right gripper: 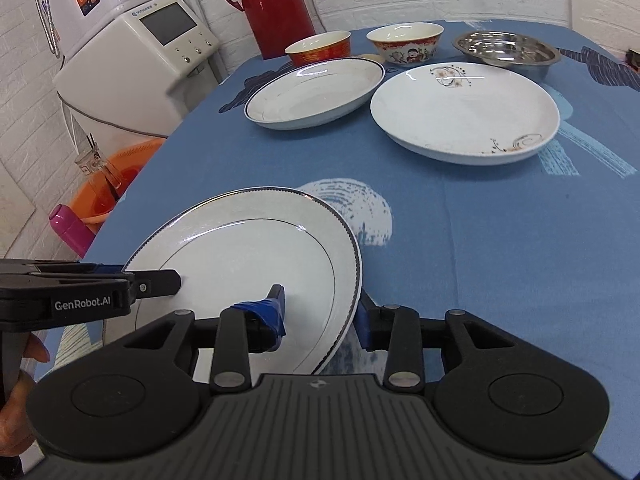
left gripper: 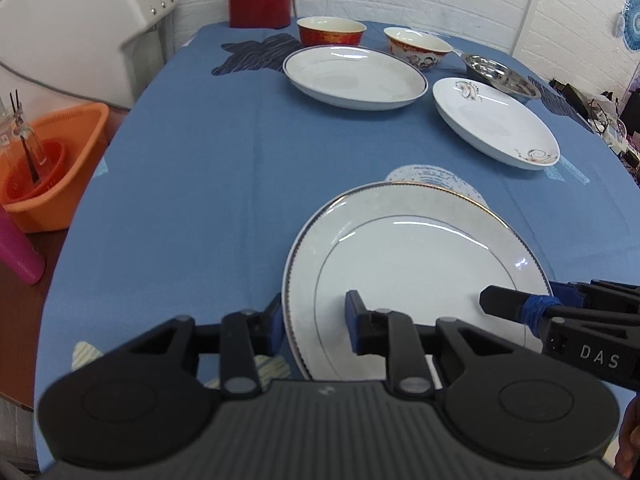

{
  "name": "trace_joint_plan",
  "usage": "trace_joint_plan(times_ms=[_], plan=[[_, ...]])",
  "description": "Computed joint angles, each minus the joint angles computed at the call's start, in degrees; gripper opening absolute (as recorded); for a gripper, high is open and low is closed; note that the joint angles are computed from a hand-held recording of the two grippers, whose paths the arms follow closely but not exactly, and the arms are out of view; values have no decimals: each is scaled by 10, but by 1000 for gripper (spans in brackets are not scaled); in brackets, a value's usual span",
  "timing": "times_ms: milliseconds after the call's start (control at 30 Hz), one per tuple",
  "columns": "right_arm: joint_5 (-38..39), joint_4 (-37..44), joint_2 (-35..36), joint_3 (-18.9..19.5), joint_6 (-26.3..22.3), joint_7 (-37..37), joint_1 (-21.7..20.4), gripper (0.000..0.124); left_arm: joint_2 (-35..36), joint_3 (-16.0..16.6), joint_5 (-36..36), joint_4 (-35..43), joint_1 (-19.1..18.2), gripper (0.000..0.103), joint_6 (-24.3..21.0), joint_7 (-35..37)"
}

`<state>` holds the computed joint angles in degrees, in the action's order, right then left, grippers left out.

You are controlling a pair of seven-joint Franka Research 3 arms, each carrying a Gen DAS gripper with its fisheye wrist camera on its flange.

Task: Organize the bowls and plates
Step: 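Close the left gripper on the plate rim while the right gripper also closes on it, then lift the gold-rimmed plate with both grippers and lower it onto the floral plate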

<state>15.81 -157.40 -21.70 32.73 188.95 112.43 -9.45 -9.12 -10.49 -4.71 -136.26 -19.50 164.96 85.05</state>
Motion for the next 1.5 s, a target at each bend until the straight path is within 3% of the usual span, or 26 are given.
trace_joint_plan(times_ms=[133, 233, 333, 367, 400, 433, 500, 567, 633, 700, 767, 800, 867, 900, 933, 967, 1033, 1100, 1167, 1400, 1500], plan=[[10, -15, -16, 57, 15, 7, -45, 23, -3, 4, -35, -4, -13, 21, -4, 21], [8, -20, -19, 28, 10, -4, -24, 24, 1, -1, -45, -2, -17, 22, -5, 17], [8, -27, -29, 38, 8, -9, -37, 25, 2, 10, -79, 1, -27, 25, -9, 39], [4, -28, -25, 21, 10, -13, -23, 25, 1, 14, -91, 2, -27, 47, -16, 47], [3, -28, -19, -9, 11, -18, 4, 25, -3, 8, -77, -1, -17, 57, -11, 36], [-1, -29, -13, -55, 12, -26, 44, 26, -11, -2, -44, -12, -1, 65, 10, 11], [12, -27, -10, -103, 5, -42, 87, 25, -31, -26, 47, -25, 40, 64, 37, -58], [15, -33, -33, -72, -4, -23, 50, 26, -37, -5, 54, -21, 29, 66, 47, -54], [23, -35, -68, 3, -17, -1, -30, 27, -27, 19, 36, 6, 9, 67, 40, -29], [11, -40, -89, 15, 5, 10, -60, 28, -5, 29, 10, 50, -5, 67, 19, -1], [3, -36, -97, -14, 22, -6, -59, 28, 36, 51, -99, 122, -41, 68, -35, 97], [-39, -32, -100, -42, 22, 6, -57, 29, 68, 56, -168, 172, -51, 68, -69, 145], [-35, -2, -73, -140, 22, -88, 1, 30, 135, 43, -242, 272, -41, 68, -150, 179], [14, 20, -58, -190, 1, -167, 43, 31, 172, 27, -244, 322, -27, 68, -185, 159], [30, 53, -44, -240, -51, -206, 66, 31, 208, 26, -247, 372, -27, 68, -222, 144], [15, 85, -30, -274, -105, -205, 69, 31, 246, 11, -244, 422, -17, 68, -251, 129], [-30, 134, 8, -331, -165, -158, 80, 31, 304, 16, -195, 502, -33, 68, -287, 65], [-61, 187, 47, -314, -233, -126, 36, 32, 362, 18, -133, 582, -48, 68, -315, 12], [-100, 226, 84, -312, -271, -100, 18, 32, 402, 12, -104, 638, -53, 68, -334, -15], [-129, 312, 177, -352, -301, -110, 49, 33, 492, -23, -37, 759, -53, 66, -373, -61], [-108, 334, 198, -362, -315, -138, 63, 33, 522, -46, -20, 800, -46, 50, -395, -67]])
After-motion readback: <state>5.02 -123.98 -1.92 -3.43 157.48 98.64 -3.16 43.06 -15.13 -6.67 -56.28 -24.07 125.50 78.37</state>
